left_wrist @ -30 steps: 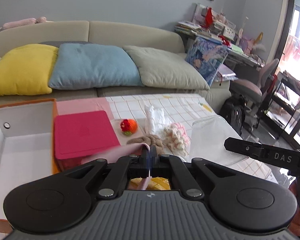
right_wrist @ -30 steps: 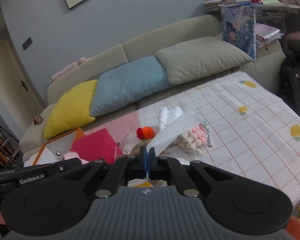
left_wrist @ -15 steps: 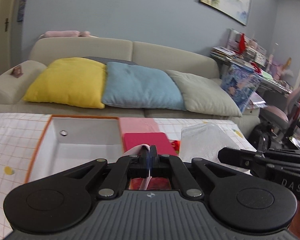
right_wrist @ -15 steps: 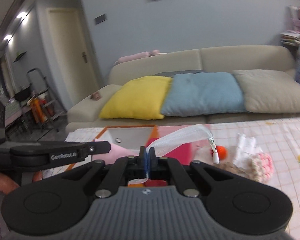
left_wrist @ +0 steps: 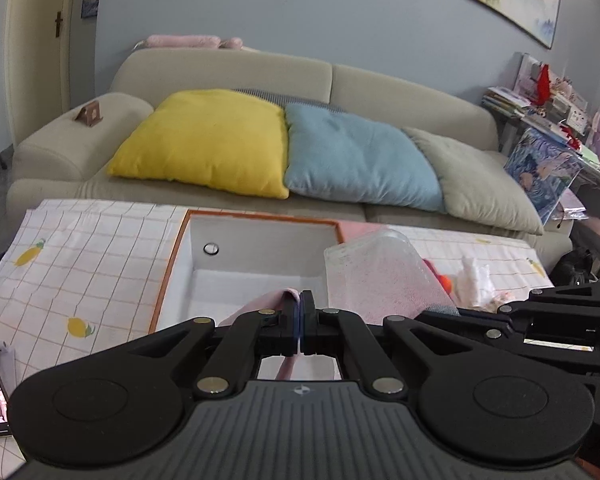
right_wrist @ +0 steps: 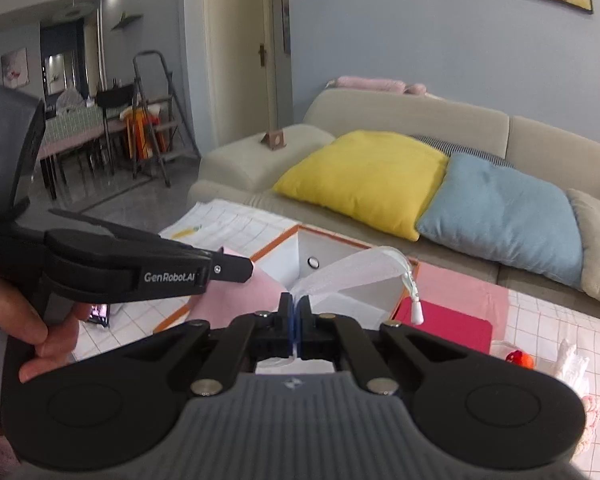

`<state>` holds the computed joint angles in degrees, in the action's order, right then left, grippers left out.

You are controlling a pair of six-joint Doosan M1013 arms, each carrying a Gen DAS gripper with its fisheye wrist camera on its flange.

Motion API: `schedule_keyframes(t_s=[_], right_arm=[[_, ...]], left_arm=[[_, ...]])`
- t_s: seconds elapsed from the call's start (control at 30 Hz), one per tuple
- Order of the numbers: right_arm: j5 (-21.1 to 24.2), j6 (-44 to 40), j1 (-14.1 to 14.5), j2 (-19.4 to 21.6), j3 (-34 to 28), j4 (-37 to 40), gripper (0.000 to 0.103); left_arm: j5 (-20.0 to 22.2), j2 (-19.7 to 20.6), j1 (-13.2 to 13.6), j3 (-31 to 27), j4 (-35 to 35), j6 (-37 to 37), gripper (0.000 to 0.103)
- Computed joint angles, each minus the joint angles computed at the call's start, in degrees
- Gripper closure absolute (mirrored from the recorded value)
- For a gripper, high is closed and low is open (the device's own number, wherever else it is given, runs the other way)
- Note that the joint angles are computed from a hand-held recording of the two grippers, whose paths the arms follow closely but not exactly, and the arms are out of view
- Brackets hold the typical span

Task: Organize soft objects
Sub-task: 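Carry the pink cloth and mesh bag with both tools over the orange box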

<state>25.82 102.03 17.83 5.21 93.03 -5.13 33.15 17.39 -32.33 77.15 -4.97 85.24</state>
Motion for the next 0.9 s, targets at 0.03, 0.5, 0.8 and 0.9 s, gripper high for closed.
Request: schedule_keyframes(t_s=[0.03, 0.5, 0.8, 0.9], right_arm=[[1.0, 0.3, -0.1, 0.6, -0.5, 0.3, 0.103], [17.4, -4.6, -0.4, 8.4, -7.3, 3.0, 0.103], [22.2, -1.1, -2.0, 9.5, -8.5, 7.3, 0.103], [21.9, -0.7, -2.0, 9.3, -8.2, 7.4, 0.102]], left_arm=[[0.1, 0.4, 0.1, -0.1, 0.4, -0.7, 0.103], [11.3, 6.4, 1.2, -5.0, -2.0, 2.5, 0.103], [15.4, 8.6, 1.1, -6.7, -1.7, 2.8, 0.102], [16.5, 9.3, 1.0, -7.3, -1.2, 2.4, 0.102]])
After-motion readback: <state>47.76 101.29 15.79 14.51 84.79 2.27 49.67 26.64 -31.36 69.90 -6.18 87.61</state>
